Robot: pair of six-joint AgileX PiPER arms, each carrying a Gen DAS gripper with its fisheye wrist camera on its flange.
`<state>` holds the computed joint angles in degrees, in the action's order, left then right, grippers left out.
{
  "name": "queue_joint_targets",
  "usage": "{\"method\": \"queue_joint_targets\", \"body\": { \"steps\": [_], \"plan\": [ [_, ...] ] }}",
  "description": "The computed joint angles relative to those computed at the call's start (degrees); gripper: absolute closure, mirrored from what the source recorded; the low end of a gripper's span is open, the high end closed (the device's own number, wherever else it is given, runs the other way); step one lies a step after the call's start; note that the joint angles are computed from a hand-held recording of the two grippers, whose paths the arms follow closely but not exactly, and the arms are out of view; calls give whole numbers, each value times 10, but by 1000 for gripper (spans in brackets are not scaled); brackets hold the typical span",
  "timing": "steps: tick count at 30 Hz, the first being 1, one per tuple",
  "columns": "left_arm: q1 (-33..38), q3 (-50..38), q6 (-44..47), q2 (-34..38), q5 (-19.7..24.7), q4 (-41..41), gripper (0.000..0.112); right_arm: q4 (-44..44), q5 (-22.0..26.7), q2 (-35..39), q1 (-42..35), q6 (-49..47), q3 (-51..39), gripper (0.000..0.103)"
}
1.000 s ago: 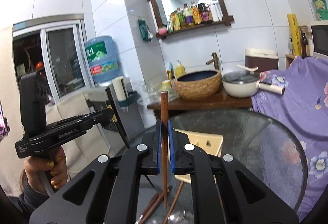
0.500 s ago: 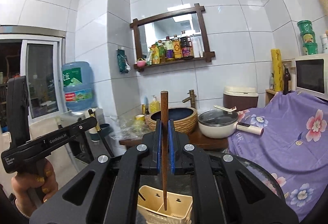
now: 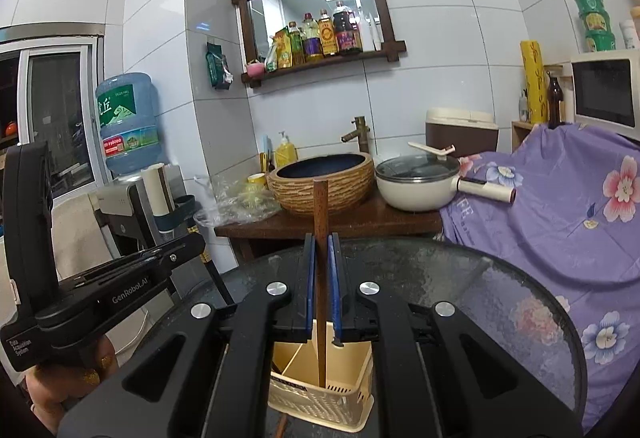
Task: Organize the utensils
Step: 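Lower both chopsticks into the cream holder and open both tools, then move the left tool to the wooden-handled spoon while the right tool reaches another wooden chopstick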
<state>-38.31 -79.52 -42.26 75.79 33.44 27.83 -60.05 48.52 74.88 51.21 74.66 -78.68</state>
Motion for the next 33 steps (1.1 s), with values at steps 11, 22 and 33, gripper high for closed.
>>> {"method": "queue_joint_targets", "body": {
  "steps": [11, 22, 33],
  "plan": [
    [11, 29, 29, 11, -7, -33, 105, -1, -8, -3, -9, 24, 35, 96],
    [19, 67, 38, -22, -20, -46, 45, -59, 51, -36, 40, 84, 75, 32],
    [25, 184, 122, -129, 22, -127, 20, -7, 113, -78, 164, 99, 160, 32]
  ]
}}
